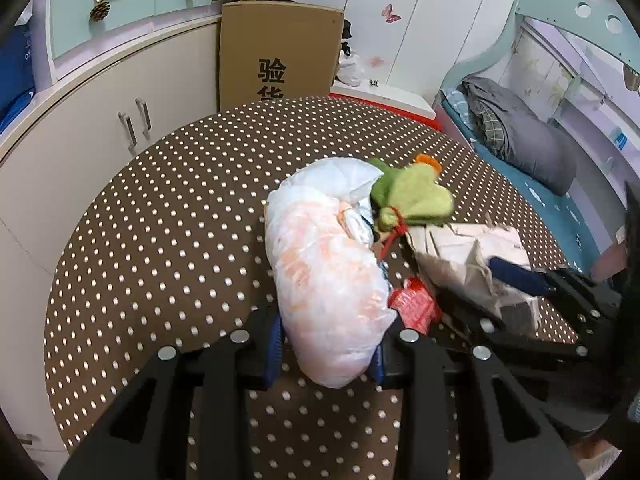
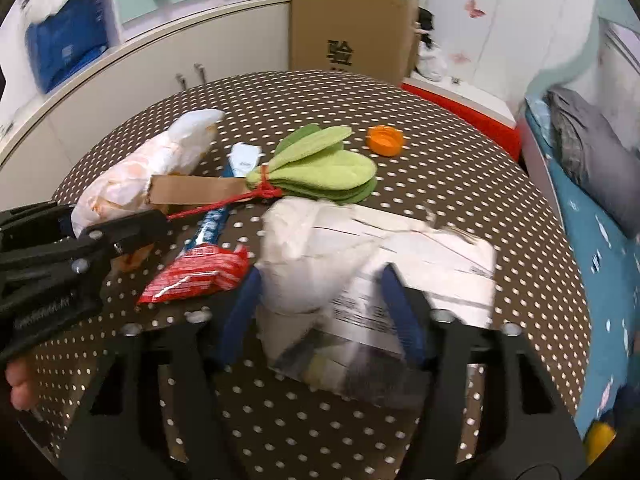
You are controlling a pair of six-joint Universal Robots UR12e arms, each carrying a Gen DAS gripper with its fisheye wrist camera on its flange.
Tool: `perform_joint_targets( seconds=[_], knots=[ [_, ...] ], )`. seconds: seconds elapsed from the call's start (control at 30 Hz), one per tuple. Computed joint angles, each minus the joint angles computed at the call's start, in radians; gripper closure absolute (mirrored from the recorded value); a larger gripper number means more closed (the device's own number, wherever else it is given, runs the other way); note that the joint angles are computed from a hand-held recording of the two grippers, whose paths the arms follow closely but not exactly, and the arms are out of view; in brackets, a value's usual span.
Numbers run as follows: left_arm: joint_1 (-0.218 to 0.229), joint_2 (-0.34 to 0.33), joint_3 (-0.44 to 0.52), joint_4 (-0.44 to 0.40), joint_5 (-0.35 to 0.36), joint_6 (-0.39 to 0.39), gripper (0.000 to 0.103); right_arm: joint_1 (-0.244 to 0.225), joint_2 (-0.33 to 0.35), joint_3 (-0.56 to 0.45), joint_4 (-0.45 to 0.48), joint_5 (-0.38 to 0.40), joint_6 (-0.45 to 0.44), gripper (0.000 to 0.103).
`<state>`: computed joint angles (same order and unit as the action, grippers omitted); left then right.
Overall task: Collect trash
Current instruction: 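Grasp the white plastic bag with the left gripper while the right gripper grasps the newspaper sheet, then lift the plastic bag and newspaper off the table with both grippers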
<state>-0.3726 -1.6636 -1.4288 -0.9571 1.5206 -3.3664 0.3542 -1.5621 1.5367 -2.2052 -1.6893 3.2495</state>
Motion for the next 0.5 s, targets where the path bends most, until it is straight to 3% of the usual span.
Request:
perform_joint_targets(
  seconds=[0.07, 0.2, 0.5],
  knots=[
    [-0.007, 0.008, -0.007, -0.001, 0.009, 0.001, 0.069, 0.009, 0.004, 0.0, -0.014, -0.031, -0.005, 0.068],
    [-0.023, 0.017, -0.013, -0.002, 0.036, 0.002, 0.069, -0.024, -0.025, 0.02, -0.024, 0.041, 0.044, 0.079],
    [-0.05, 0.043, -0.012, 0.018, 0.099, -0.026, 0.069, -0.054, -0.096, 0.069, -0.068, 0.026, 0.077, 0.083]
  ],
)
